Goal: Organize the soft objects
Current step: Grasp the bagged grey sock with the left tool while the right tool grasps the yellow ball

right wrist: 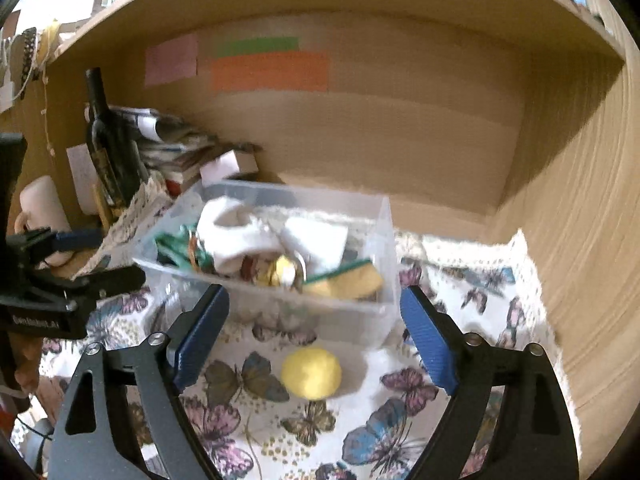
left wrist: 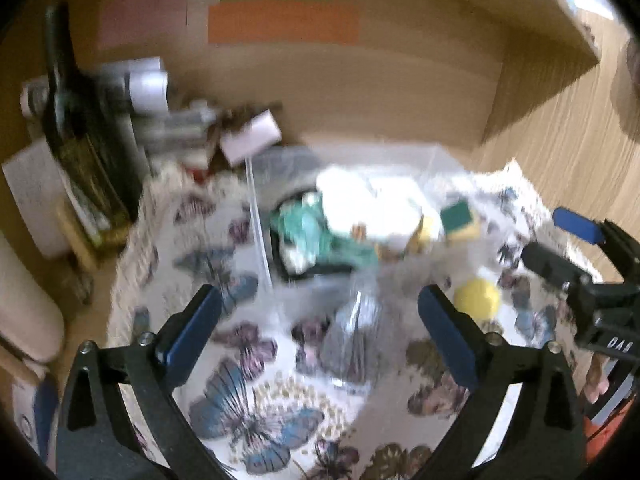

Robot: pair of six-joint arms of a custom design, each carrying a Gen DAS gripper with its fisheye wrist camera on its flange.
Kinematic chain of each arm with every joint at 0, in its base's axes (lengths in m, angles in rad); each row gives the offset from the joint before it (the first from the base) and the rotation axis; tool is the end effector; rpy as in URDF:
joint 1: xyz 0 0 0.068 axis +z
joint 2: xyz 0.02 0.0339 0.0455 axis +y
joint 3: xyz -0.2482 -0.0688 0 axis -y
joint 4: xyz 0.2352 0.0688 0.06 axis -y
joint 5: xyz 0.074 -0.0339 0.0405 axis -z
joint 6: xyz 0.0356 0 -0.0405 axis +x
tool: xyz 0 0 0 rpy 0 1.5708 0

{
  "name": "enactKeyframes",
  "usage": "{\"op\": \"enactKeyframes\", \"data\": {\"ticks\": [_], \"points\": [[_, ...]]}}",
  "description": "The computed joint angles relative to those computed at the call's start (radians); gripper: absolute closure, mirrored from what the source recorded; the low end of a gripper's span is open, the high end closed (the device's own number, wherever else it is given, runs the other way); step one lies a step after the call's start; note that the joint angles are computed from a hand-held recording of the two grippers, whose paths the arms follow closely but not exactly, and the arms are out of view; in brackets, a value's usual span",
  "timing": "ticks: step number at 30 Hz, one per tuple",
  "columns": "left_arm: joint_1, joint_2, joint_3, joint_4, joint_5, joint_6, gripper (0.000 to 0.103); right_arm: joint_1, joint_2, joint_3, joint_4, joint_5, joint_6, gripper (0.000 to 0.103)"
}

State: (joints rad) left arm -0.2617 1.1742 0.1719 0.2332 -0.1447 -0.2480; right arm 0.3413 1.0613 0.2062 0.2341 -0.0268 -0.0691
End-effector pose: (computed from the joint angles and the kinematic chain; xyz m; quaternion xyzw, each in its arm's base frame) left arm 0.1750 -0.0416 0.1006 -0.0219 0.9185 -0.0337 0.3934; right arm 0.1765 0.0637 0.1283 -0.1872 0.8694 0.0738 0.4514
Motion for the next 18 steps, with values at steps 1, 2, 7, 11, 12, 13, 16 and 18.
{"op": "enactKeyframes", "data": {"ticks": [1, 2, 7, 11, 12, 13, 16, 18], "points": [[-0.004, 0.047, -0.005, 0.033, 0.008, -0.008, 0.003, -0.006, 0.015, -0.007, 0.010, -0.010, 0.005, 0.017], [-0.007, 0.074, -0.007, 0.053, 0.012, -0.011, 0.003, -0.020, 0.044, -0.008, 0.020, -0.037, 0.009, 0.017], [-0.049, 0.255, -0.007, 0.197, 0.016, -0.015, 0.004, -0.059, 0.225, -0.012, 0.109, -0.118, 0.023, 0.019], [-0.085, 0.346, 0.020, 0.239, -0.005, -0.011, 0.020, -0.047, 0.375, 0.007, 0.189, -0.105, 0.035, 0.028], [-0.084, 0.363, 0.026, 0.243, 0.005, -0.005, 0.021, -0.044, 0.409, 0.016, 0.200, -0.098, 0.035, 0.032], [-0.085, 0.385, 0.034, 0.248, 0.018, 0.001, 0.024, -0.046, 0.434, 0.025, 0.205, -0.101, 0.035, 0.034], [-0.113, 0.443, 0.054, 0.261, 0.019, 0.010, 0.027, -0.063, 0.520, 0.066, 0.206, -0.127, 0.038, 0.047], [-0.124, 0.493, 0.074, 0.271, -0.001, 0.003, 0.036, -0.077, 0.569, 0.095, 0.191, -0.157, 0.034, 0.058]]}}
